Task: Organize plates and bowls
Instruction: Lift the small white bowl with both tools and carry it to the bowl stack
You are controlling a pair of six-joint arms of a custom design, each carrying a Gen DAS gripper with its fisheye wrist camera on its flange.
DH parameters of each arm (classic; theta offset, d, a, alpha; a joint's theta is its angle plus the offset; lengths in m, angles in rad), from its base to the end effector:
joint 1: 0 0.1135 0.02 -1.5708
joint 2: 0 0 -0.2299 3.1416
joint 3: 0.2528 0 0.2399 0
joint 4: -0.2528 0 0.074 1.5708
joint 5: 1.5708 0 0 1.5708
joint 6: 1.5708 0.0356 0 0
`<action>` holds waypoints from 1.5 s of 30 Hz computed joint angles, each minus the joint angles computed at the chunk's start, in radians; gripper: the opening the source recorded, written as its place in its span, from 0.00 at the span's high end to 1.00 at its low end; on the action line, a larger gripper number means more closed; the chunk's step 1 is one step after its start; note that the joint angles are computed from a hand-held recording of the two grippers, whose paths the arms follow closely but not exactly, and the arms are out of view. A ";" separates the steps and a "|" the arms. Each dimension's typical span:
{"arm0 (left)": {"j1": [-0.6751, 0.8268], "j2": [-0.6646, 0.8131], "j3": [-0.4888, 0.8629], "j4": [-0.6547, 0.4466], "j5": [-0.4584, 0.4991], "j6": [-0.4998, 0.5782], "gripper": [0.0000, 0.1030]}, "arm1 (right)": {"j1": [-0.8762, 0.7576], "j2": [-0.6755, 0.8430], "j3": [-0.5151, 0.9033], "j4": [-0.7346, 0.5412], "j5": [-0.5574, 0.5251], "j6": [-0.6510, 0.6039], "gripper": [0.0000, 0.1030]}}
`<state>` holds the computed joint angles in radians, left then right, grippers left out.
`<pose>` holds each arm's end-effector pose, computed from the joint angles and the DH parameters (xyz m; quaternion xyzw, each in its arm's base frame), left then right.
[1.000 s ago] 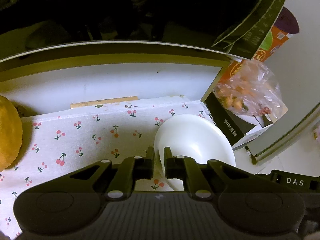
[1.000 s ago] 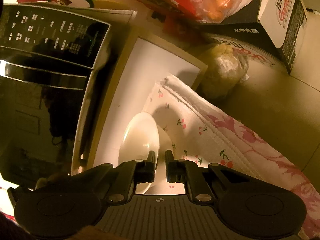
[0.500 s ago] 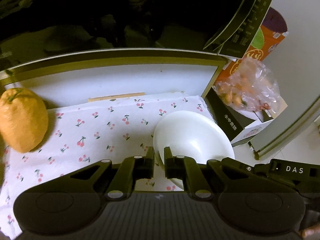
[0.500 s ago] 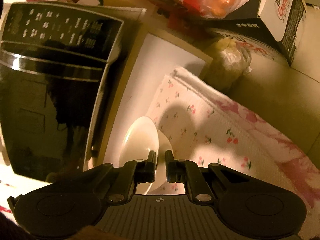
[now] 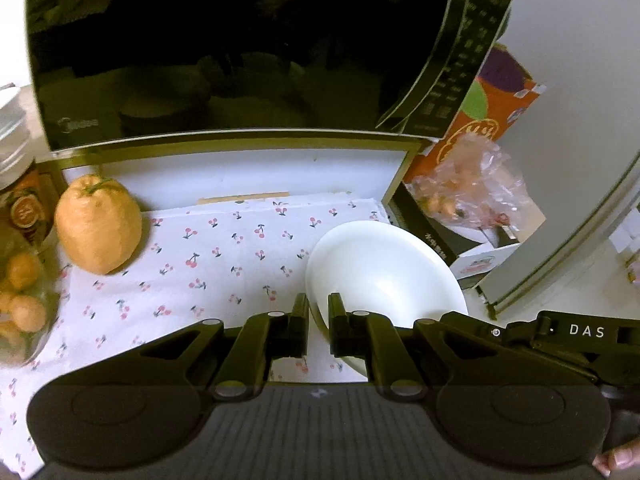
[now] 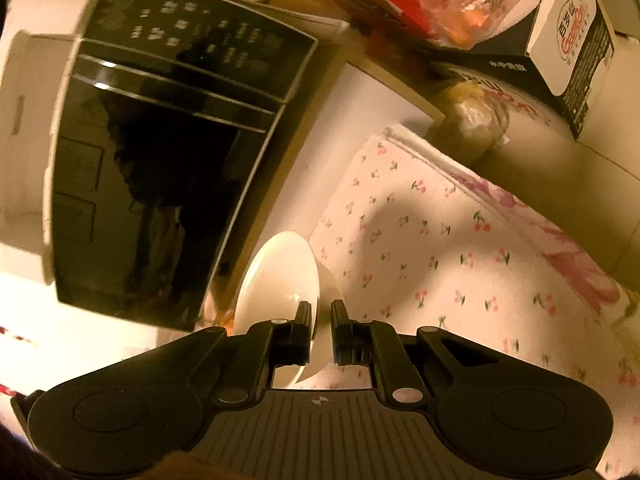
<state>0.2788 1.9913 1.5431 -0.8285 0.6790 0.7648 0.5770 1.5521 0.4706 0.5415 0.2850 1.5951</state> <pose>0.3702 0.0827 0.1795 0.2718 0.8936 -0.2167 0.2840 0.2323 0.1392 0.1109 0.4809 0.7180 0.3741 0.3367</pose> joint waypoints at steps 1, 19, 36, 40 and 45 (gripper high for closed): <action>0.011 -0.011 -0.003 -0.016 0.006 0.012 0.92 | 0.018 -0.029 0.002 -0.035 0.016 0.005 0.90; 0.260 -0.080 -0.022 -0.386 0.157 0.305 0.92 | 0.353 -0.295 0.063 -0.505 0.286 0.180 0.89; 0.492 0.069 0.001 -0.627 0.166 0.638 0.92 | 0.573 -0.247 0.096 -0.585 0.387 0.310 0.89; 0.522 0.093 -0.006 -0.643 0.147 0.690 0.91 | 0.602 -0.216 0.079 -0.548 0.391 0.331 0.89; 0.535 0.123 0.017 -0.688 0.125 0.690 0.91 | 0.630 -0.227 0.075 -0.582 0.394 0.348 0.89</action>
